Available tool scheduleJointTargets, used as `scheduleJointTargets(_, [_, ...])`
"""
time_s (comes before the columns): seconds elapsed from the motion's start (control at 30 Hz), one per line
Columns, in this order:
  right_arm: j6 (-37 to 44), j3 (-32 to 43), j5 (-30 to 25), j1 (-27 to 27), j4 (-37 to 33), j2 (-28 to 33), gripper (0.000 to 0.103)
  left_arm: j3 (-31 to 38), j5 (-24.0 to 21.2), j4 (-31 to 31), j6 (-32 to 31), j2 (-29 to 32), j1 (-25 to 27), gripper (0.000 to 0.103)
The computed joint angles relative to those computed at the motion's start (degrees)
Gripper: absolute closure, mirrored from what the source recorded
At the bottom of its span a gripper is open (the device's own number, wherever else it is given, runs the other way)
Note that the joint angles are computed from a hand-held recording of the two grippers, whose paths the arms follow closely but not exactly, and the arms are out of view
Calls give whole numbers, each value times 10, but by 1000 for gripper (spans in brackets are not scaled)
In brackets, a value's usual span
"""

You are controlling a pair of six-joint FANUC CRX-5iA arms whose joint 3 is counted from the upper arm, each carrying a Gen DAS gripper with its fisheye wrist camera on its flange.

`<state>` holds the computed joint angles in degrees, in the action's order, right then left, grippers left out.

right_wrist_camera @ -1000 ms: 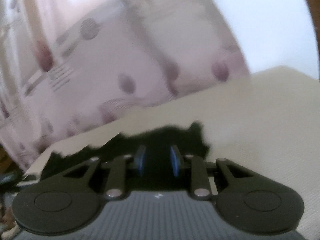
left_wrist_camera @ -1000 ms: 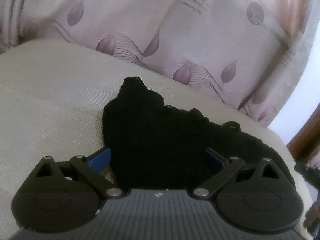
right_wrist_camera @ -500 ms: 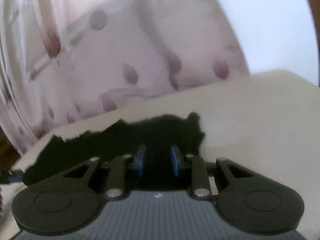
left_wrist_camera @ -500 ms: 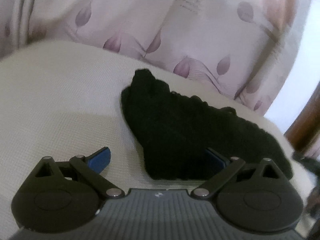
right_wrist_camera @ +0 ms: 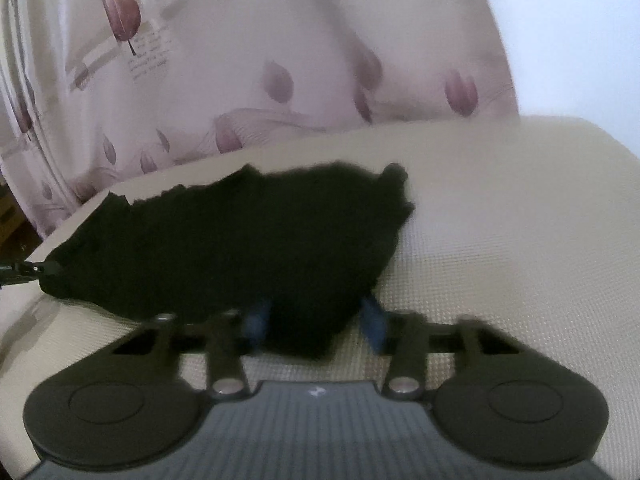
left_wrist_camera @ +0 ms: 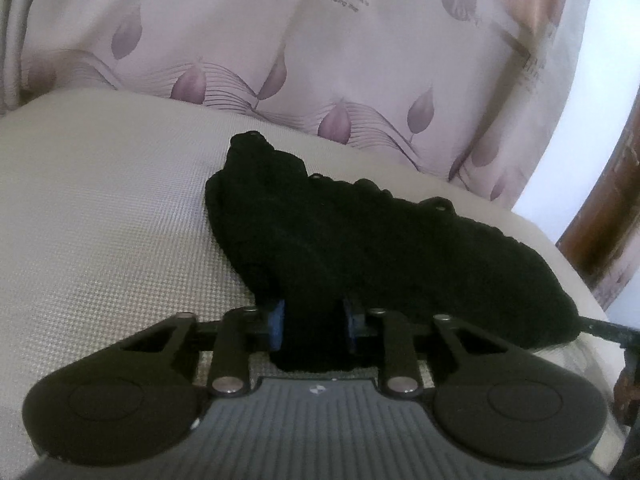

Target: Fold small clothes

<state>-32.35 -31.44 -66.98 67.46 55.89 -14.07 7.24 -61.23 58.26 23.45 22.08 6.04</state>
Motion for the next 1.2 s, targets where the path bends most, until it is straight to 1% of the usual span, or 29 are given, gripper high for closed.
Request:
scheduleJointTargets(0.03, [7, 1, 8, -2, -3, -2, 78, 0, -1, -3, -1, -1, 1, 80])
scheduleJointTargets(0.13, [25, 9, 3, 12, -17, -6, 87, -6, -4, -16, -10, -11, 3, 85])
scheduleJointTargets(0.2, [40, 18, -24, 33, -32, -6, 89, -13, -7, -25, -19, -19, 7, 85])
scheduleJointTargets(0.23, [44, 19, -30, 39, -39, -10, 93, -17, -9, -25, -21, -22, 9, 85])
scheduleJointTargets(0.3, [44, 25, -62, 53, -66, -11, 94, -14, -20, -26, -12, -18, 15, 84])
scheduleJointTargets(0.33, [34, 20, -68, 59, -72, -17, 95, -11, -27, -22, -8, -14, 17, 84])
scheduleJointTargets(0.37, [15, 8, -67, 64, -65, -29, 94, -11, -31, -15, -12, -11, 19, 84])
scheduleJointTargets(0.43, [-31, -5, -92, 79, -30, -35, 93, -15, -32, -2, -24, -12, 19, 82])
scheduleJointTargets(0.5, [-42, 4, -131, 85, 0, -21, 93, -18, -33, 10, -21, -14, 21, 67])
scheduleJointTargets(0.53, [-36, 12, -143, 84, 19, -11, 93, -17, -40, 20, -20, -13, 22, 53])
scheduleJointTargets(0.57, [-29, 17, -145, 78, 40, -3, 93, -20, -42, 31, -22, -14, 23, 39])
scheduleJointTargets(0.6, [-23, 22, -137, 69, 60, 4, 92, -27, -35, 42, -26, -20, 22, 30])
scheduleJointTargets(0.63, [-13, 28, -120, 56, 76, 10, 91, -33, -23, 52, -29, -27, 21, 15])
scheduleJointTargets(0.67, [6, 38, -101, 40, 82, 19, 91, -43, -9, 68, -34, -33, 20, 8])
scheduleJointTargets(0.73, [70, 76, -78, 5, 69, 53, 91, -53, 17, 92, -38, -39, 14, 7])
scheduleJointTargets(0.77, [97, 95, -77, -8, 60, 72, 91, -42, 17, 89, -26, -33, 13, 5])
scheduleJointTargets(0.87, [142, 137, -58, -45, 34, 118, 91, 16, -1, 47, 28, 0, 10, 4])
scheduleJointTargets(0.9, [152, 149, -62, -50, 27, 133, 91, 35, -4, 31, 45, 12, 8, 4])
scheduleJointTargets(0.97, [170, 168, -56, -59, 8, 159, 91, 91, -26, -7, 97, 48, 5, 2])
scheduleJointTargets(1.03, [168, 174, -40, -65, -5, 173, 91, 148, -54, -32, 148, 88, 2, 1])
scheduleJointTargets(1.1, [168, 182, -38, -67, -18, 189, 91, 199, -79, -44, 180, 125, -1, 1])
scheduleJointTargets(1.13, [172, 188, -49, -65, -13, 197, 90, 223, -92, -47, 195, 143, -1, 1])
scheduleJointTargets(1.2, [177, 196, -61, -63, -14, 206, 90, 250, -104, -31, 193, 169, -3, 0])
